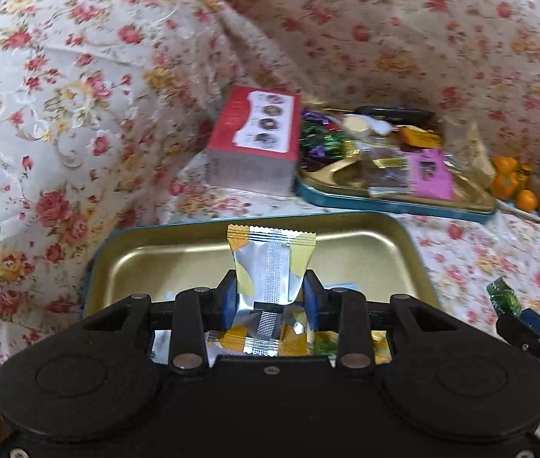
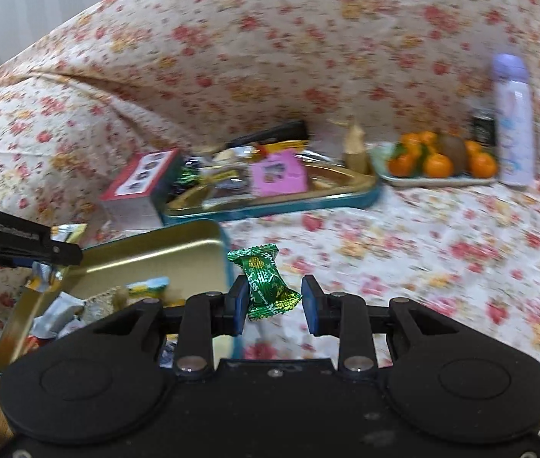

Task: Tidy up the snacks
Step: 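Carry the silver-yellow packet with the left gripper while the right carries the green candy to the tray, then open both grippers over the tray to drop the packet and candy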

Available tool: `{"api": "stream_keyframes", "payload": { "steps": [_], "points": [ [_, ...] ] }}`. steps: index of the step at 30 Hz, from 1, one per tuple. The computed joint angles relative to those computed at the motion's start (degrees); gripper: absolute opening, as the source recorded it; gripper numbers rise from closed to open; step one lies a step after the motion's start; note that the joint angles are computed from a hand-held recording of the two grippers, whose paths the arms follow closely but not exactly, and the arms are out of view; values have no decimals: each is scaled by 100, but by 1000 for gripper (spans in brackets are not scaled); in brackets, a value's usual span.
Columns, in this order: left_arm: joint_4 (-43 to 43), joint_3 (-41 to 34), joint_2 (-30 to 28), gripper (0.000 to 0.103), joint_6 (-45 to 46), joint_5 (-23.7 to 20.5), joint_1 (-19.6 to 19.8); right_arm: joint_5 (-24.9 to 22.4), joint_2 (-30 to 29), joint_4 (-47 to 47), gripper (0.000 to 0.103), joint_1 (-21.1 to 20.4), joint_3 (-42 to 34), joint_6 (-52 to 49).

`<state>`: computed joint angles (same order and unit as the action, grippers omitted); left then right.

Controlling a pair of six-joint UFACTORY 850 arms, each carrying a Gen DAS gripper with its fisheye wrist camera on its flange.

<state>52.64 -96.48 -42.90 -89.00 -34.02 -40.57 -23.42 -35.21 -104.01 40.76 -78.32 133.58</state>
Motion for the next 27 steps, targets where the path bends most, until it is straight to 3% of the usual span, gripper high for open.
{"api": "stream_keyframes", "payload": {
  "steps": [15,27],
  "points": [
    [-496,-164,-265,43,371,56,297,507,-1218,1892,32,46,-1803,-2958],
    [-749,-288,-379,47,624,29,374,503,-1845,3576,33,-25,-2724,-4794]
  ]
}}
